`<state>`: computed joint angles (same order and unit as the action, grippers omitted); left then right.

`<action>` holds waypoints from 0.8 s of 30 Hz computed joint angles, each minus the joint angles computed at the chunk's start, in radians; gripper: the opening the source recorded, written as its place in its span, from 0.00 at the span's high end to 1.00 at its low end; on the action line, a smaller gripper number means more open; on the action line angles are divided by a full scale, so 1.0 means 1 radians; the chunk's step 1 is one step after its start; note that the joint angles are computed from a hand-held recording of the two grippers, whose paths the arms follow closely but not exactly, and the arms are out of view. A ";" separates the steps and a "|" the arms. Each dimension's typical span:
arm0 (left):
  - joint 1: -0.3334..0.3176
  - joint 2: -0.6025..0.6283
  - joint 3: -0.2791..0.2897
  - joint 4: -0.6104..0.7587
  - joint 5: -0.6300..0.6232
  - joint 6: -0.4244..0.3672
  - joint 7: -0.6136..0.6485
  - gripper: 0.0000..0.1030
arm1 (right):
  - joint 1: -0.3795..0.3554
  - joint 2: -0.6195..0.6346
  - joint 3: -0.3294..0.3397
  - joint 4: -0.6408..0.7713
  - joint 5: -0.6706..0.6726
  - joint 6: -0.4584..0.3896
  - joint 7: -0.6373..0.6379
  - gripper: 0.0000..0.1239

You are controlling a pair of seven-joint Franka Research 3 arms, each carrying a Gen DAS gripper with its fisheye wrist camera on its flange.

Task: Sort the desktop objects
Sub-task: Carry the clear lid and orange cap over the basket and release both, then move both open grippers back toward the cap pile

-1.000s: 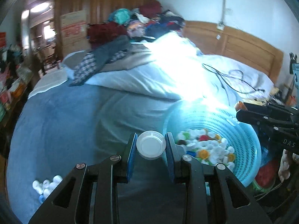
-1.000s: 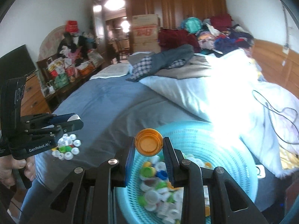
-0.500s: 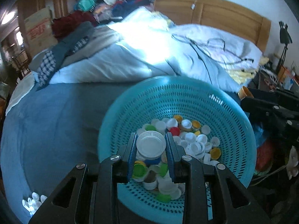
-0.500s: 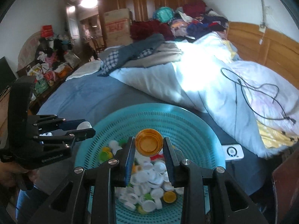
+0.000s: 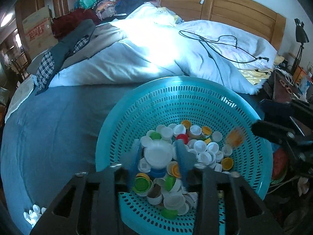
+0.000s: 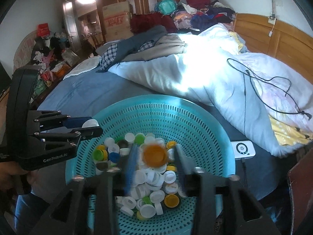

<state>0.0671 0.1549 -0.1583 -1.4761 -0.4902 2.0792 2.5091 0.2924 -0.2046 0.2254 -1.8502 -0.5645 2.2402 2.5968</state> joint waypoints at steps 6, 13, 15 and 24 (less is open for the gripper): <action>0.026 0.004 0.008 0.005 -0.044 -0.012 0.009 0.56 | 0.007 0.010 0.010 0.011 -0.021 0.004 0.020 0.47; 0.168 0.007 0.085 -0.044 -0.221 -0.006 0.134 0.56 | 0.044 0.074 0.021 0.030 -0.049 0.120 0.043 0.40; 0.225 0.041 0.114 -0.034 -0.232 0.014 0.139 0.56 | 0.067 0.113 0.012 0.054 -0.032 0.144 0.018 0.40; 0.433 0.241 0.153 0.087 -0.115 0.076 0.066 0.56 | 0.191 0.306 -0.053 0.211 0.050 0.188 -0.077 0.38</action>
<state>0.5000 0.3963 -0.0055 -1.3895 -0.6054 2.1552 2.5754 0.4830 0.1019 0.1720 -1.6387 -0.5143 2.4286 2.5198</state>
